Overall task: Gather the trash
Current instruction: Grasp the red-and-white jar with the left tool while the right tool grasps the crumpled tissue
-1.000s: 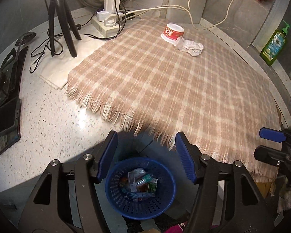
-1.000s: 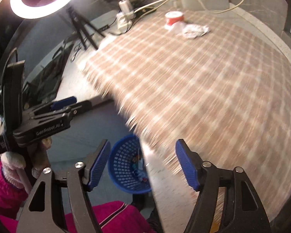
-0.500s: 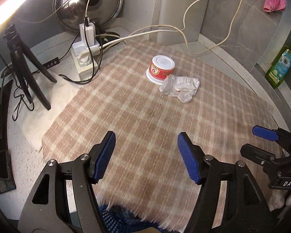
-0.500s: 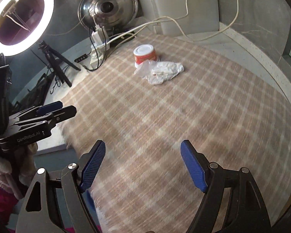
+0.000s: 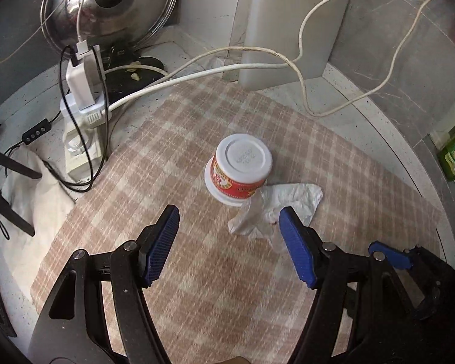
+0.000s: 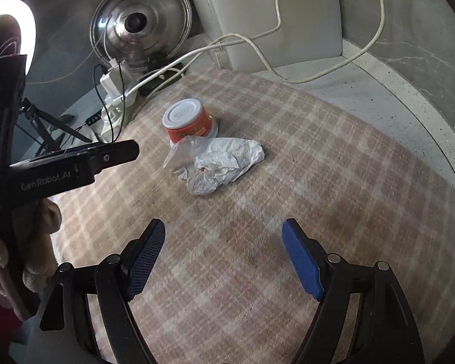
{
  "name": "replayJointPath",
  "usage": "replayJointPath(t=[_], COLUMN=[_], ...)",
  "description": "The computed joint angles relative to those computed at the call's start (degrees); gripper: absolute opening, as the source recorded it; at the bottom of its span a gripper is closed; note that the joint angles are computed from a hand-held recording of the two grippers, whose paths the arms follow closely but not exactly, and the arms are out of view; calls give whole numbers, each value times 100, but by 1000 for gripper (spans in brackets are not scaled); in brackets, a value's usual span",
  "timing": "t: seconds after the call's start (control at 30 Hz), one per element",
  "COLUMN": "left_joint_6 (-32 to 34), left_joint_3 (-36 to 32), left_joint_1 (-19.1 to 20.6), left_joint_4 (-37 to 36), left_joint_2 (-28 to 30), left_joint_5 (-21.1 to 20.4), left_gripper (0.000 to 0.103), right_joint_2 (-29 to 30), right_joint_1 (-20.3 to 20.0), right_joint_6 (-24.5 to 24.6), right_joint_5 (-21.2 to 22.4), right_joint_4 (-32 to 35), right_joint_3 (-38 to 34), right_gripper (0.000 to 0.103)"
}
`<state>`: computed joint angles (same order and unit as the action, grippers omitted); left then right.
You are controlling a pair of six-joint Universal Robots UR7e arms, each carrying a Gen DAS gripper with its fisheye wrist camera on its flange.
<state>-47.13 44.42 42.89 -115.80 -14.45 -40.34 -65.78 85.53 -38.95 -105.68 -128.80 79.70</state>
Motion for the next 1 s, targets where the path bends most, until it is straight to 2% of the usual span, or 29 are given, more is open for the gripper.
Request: replayJointPath(t=[0.23,0.37,0.53,0.6,0.87,1.0], left_joint_6=[323,324,342,429,512,408], left_joint_3=[-1729,-2455,-3039,-3070,-2802,-2325], left_joint_1=[195,282,371,395,391,382], left_joint_4=[912,1371,1643,1578,1313,1120], left_joint_2=[910,1274,1562,1582,1463,1186], left_joint_5=[-42,-46,-114,-153,3,175], left_gripper=[70,70,69,61,60,60], right_joint_2=[330,451,608,658,838,908], right_joint_1=[-88,-94,-76,-75,-27,35], right_joint_6=[-13,-62,-200,-232,-181,-245], right_joint_5=[143,228,222,224,160,50], right_joint_4=[163,176,124,105,62,-101], right_joint_3=[-329,-451,-544,-568,-654,-616], right_gripper=[75,74,74,74,73,74])
